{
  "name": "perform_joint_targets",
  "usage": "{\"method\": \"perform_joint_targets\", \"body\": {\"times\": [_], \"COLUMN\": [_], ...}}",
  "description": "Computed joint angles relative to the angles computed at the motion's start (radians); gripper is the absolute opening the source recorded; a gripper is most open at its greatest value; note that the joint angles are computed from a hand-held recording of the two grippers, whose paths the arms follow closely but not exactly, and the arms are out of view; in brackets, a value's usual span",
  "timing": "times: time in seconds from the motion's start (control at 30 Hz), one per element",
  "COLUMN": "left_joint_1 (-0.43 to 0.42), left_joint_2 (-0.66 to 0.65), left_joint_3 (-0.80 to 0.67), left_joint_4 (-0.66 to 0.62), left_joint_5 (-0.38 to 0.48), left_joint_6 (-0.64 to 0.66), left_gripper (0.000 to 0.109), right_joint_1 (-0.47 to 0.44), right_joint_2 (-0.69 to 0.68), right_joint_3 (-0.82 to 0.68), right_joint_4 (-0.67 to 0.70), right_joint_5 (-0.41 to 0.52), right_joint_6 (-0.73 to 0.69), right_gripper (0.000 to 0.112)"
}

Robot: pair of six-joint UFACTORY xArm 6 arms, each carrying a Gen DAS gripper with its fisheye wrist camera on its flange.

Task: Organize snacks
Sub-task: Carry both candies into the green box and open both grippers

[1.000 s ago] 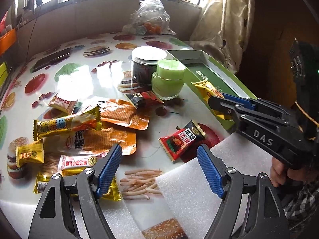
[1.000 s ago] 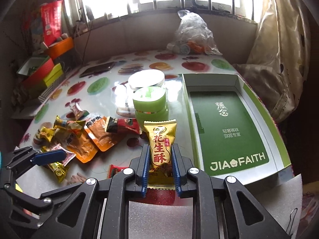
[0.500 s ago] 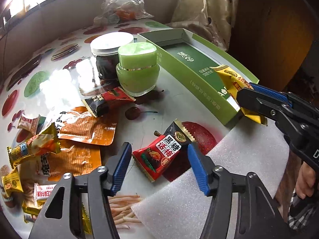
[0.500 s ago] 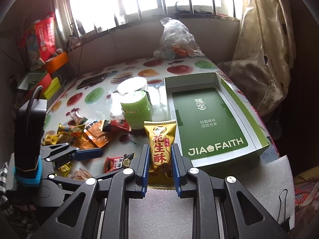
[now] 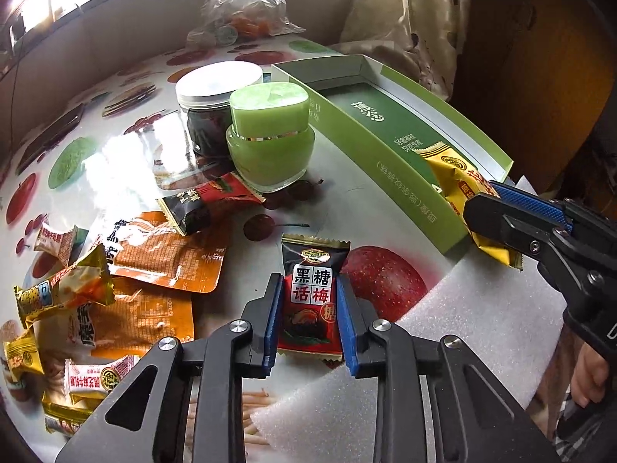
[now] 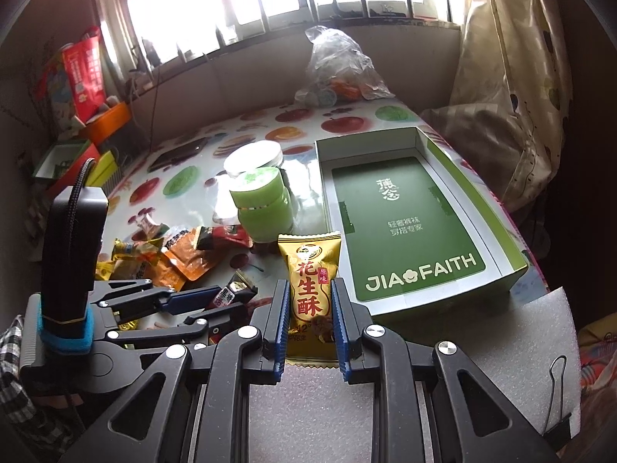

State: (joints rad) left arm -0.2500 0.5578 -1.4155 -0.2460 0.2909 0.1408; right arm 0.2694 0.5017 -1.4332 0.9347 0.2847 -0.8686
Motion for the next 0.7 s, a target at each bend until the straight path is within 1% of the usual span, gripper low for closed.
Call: {"method": "perform_joint_targets", "body": {"times": [0.07, 0.13, 0.2, 0.3, 0.37, 0.43, 0.5, 0.6, 0.7], "left_joint_1": [-0.001, -0.005, -0.013, -0.027, -0.034, -0.042, -0.049, -0.055, -0.055], "left_joint_2": [-0.011, -0.029, -0.046, -0.051, -0.034, -0.007, 0.028, 0.091, 0.165], "left_joint_3": [0.004, 0.008, 0.009, -0.028, -0.075, -0.126, -0.190, -0.293, -0.412], "left_joint_4": [-0.040, -0.105, -0.132, -0.211, -0.236, -0.227, -0.244, -0.210, -0.188], "left_joint_5": [-0.001, -0.002, -0.011, -0.002, 0.011, 0.023, 0.045, 0.082, 0.145], "left_joint_6": [0.026, 0.075, 0.098, 0.159, 0.171, 0.156, 0.162, 0.121, 0.081], "left_gripper": [0.027, 0.027, 0.027, 0.027, 0.027, 0.027, 0.027, 0.027, 0.027], "right_joint_1": [-0.002, -0.004, -0.010, -0.023, -0.034, -0.045, -0.058, -0.081, -0.102], "right_joint_2": [0.001, 0.002, 0.006, 0.016, 0.027, 0.041, 0.061, 0.101, 0.145], "right_joint_3": [-0.003, -0.008, -0.020, -0.047, -0.069, -0.094, -0.123, -0.175, -0.229], "right_joint_4": [0.007, 0.014, 0.015, 0.010, -0.014, -0.045, -0.088, -0.168, -0.249], "right_joint_5": [0.001, -0.005, -0.011, -0.024, -0.032, -0.040, -0.044, -0.036, -0.019], "right_joint_6": [-0.007, -0.008, -0.001, 0.014, 0.041, 0.067, 0.103, 0.176, 0.249], "right_gripper": [0.020, 0.020, 0.020, 0.020, 0.020, 0.020, 0.020, 0.020, 0.020]}}
